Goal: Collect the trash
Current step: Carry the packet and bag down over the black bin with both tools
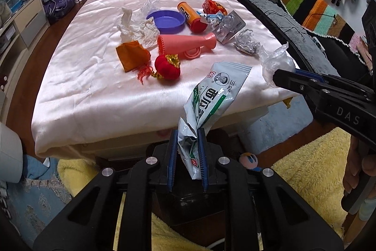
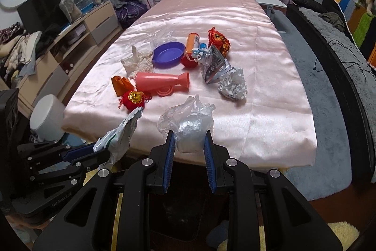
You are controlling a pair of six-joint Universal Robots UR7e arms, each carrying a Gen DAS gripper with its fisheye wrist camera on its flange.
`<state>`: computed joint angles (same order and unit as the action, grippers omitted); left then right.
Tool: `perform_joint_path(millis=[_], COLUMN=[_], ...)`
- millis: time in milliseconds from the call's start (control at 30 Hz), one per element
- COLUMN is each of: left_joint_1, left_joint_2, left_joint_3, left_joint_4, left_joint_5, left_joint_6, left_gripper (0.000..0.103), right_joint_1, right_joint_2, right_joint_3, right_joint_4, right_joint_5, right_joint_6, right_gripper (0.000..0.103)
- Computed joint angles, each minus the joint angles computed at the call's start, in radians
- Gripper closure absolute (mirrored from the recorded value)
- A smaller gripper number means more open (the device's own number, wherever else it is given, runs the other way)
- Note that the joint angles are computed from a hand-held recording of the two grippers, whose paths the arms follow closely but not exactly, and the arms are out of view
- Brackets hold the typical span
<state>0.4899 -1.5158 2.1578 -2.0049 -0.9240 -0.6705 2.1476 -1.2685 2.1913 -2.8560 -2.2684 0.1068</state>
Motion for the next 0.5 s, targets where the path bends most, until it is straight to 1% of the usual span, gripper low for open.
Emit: perform_joint_path(millis=[200, 267, 367, 500], left_joint_1=[0.000, 0.002, 0.013, 0.054], left_joint_2=[-0.035, -0.029, -0.014, 0.001], left_joint_3=[0.080, 0.102, 0.133, 0.182], left_joint_4=[-0.016, -0.021, -0.039, -0.116], left_joint_5=[-0.089, -0.099, -0.103, -0.136], left_joint_6=[-0.049, -0.059, -0.056, -0.046], left_gripper=[0.087, 0.087, 0.087, 0.087], right_joint_1=[-0.032, -0.046, -0.084, -0.104], right_joint_2=[-0.016, -0.004, 0.008, 0.042], right_joint_3=[0.083, 0.108, 0.140, 0.146], right_joint_4=[0.039, 0.038, 0.025, 0.047], right_joint_5=[0.074, 0.085, 0.140, 0.144], right_joint_6=[0.063, 0.080, 0.106, 0.136], right_gripper=[0.077, 0.077, 0.077, 0.077])
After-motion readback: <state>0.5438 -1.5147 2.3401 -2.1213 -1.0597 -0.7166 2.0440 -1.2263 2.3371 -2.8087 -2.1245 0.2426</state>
